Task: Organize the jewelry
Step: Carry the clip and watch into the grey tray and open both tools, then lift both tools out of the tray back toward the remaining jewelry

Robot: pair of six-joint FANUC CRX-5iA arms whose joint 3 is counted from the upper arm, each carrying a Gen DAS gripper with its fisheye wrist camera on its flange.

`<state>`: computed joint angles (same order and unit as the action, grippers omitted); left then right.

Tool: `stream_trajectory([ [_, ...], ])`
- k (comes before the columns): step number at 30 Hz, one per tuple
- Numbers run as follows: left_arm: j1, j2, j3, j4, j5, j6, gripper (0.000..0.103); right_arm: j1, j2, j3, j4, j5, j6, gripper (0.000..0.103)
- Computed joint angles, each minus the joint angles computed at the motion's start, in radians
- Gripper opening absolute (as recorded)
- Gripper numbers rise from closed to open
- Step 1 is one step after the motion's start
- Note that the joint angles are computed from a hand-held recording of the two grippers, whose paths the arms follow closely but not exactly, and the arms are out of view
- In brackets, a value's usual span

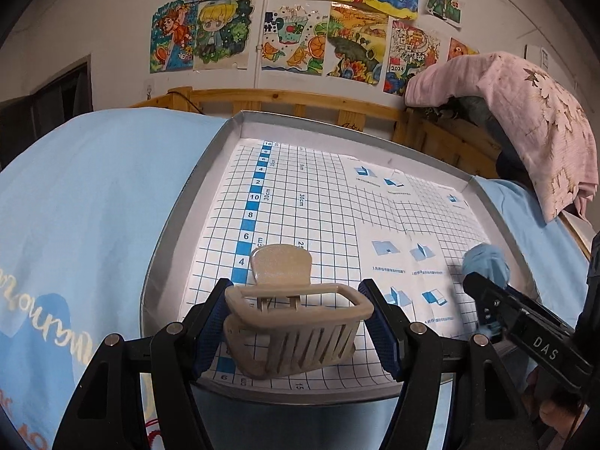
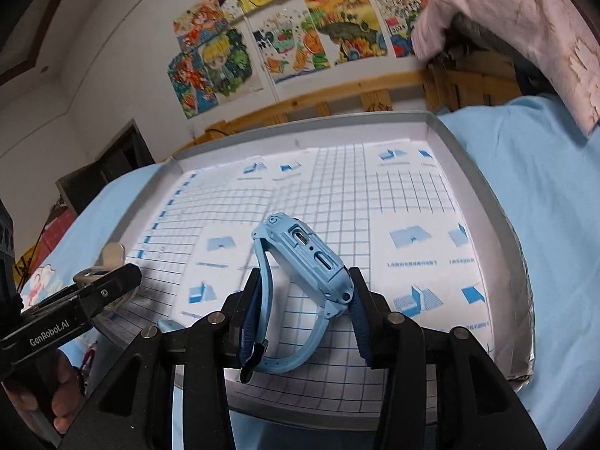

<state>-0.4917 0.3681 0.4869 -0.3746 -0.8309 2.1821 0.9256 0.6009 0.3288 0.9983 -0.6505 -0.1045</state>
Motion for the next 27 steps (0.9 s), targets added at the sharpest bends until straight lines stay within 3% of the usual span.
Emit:
stream_trajectory([
  [3, 0.0, -0.015, -0.017, -0.008, 0.01, 0.019, 0.087, -0.001, -0.006, -0.013, 0.018, -0.004, -0.031, 0.049],
  [8, -0.007, -0.068, -0.066, -0.051, 0.041, 0.087, 0.089, 0.001, -0.023, -0.047, 0.094, -0.012, -0.102, 0.055],
  [12, -0.045, -0.139, -0.116, -0.17, 0.058, 0.202, 0.103, -0.003, -0.075, -0.144, 0.263, -0.014, -0.247, 0.069],
  [16, -0.099, -0.214, -0.168, -0.298, 0.064, 0.32, 0.103, 0.011, -0.134, -0.237, 0.451, -0.061, -0.369, 0.08],
  [18, -0.136, -0.249, -0.188, -0.366, 0.043, 0.37, 0.103, 0.028, -0.16, -0.272, 0.516, -0.104, -0.383, 0.093],
  [21, -0.206, -0.311, -0.23, -0.486, 0.0, 0.457, 0.103, 0.069, -0.19, -0.298, 0.575, -0.182, -0.356, 0.097],
  [27, -0.318, -0.432, -0.326, -0.611, -0.075, 0.548, 0.103, 0.145, -0.24, -0.331, 0.63, -0.28, -0.356, 0.101],
])
